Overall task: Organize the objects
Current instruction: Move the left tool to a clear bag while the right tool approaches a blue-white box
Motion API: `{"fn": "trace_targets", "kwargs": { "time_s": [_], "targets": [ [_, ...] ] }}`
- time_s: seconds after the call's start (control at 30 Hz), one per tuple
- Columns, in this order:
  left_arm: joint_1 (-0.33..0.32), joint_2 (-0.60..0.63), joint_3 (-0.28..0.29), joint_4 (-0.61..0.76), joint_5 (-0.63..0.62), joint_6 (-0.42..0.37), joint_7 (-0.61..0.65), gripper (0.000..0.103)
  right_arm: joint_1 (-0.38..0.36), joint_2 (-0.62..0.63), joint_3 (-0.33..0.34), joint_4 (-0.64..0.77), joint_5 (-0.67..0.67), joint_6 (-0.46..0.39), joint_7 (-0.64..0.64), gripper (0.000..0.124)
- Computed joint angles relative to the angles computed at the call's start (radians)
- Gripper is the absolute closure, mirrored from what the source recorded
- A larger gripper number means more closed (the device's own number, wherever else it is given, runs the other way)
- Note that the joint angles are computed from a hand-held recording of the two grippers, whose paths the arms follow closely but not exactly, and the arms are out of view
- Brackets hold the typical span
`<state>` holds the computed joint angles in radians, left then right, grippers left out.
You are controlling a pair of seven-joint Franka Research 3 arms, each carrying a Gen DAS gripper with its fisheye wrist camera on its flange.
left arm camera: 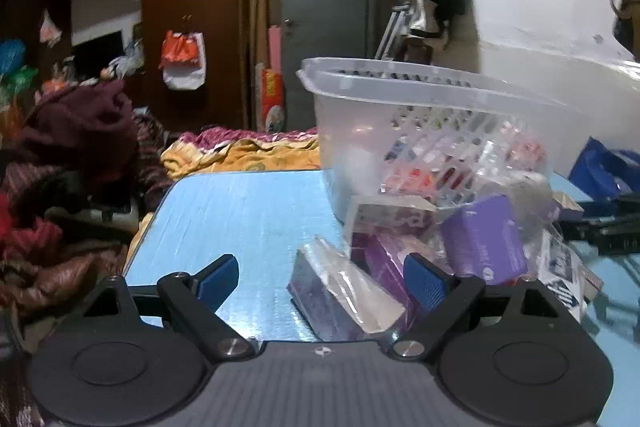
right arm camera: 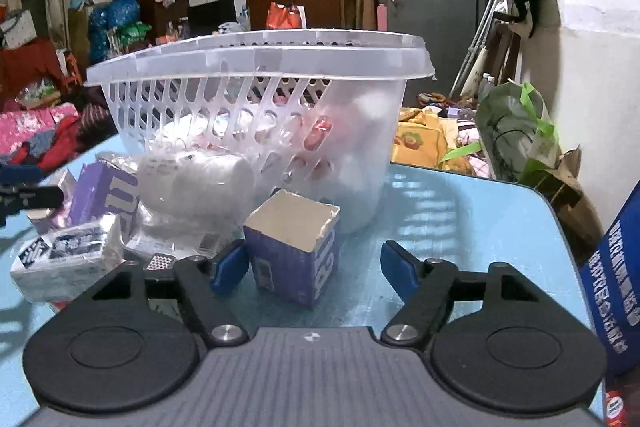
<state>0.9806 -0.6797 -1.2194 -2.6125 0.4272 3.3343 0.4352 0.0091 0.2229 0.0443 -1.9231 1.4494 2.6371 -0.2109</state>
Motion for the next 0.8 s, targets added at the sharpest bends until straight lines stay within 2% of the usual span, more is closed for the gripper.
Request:
{"fn": "trace_targets", "kwargs": {
  "time_s": [0.07,0.13,0.17,0.3,0.43,0.53,0.6,0.63,0.67,0.73,0.8],
  "targets": [
    [-0.014,-0.025,0.002,-0.005,-0.01,-0.027,-0.017,0.011,0.005,-0.012,0.003,-0.017,0.02,0.028,-0.036,0.055],
    [-0.022,-0.054,0.004,-0.013,-0.012,-0.045,-0.043,0.011,0.007,-0.011,0.002,-0.019,0.033,0.035,-0.057,0.069],
    [-0.029,-0.069,0.005,-0.023,-0.013,-0.047,-0.062,0.011,0.008,-0.004,0.0,-0.011,0.026,0.033,-0.052,0.071],
    [-0.007,-0.088,-0.008,-0.025,-0.007,-0.034,-0.104,0.011,0.004,0.001,-0.001,-0.004,0.02,0.024,-0.037,0.073],
    [0.014,-0.062,-0.035,0.03,0.045,-0.105,-0.102,0.011,0.004,-0.003,0.0,-0.009,0.017,0.023,-0.04,0.077],
    [0.016,-0.036,-0.052,0.077,0.098,-0.192,-0.091,0.012,0.005,-0.003,0.002,-0.008,0.027,0.03,-0.047,0.077],
    [0.02,-0.022,-0.053,0.087,0.132,-0.185,-0.097,0.03,0.003,-0.004,0.002,-0.01,0.042,0.026,-0.057,0.077],
    [0.025,-0.008,-0.049,0.085,0.148,-0.159,-0.098,0.049,0.001,-0.006,0.002,-0.012,0.055,0.022,-0.067,0.078],
    [0.024,-0.007,-0.044,0.078,0.154,-0.135,-0.103,0.064,-0.001,-0.008,0.001,-0.014,0.073,0.019,-0.079,0.078],
    [0.027,-0.039,-0.045,0.066,0.153,-0.105,-0.116,0.066,-0.004,-0.014,-0.001,-0.018,0.113,0.011,-0.108,0.078],
    [0.044,-0.094,-0.047,0.031,0.139,0.014,-0.122,0.066,-0.005,-0.018,-0.006,-0.021,0.138,-0.005,-0.127,0.078]
  ]
}}
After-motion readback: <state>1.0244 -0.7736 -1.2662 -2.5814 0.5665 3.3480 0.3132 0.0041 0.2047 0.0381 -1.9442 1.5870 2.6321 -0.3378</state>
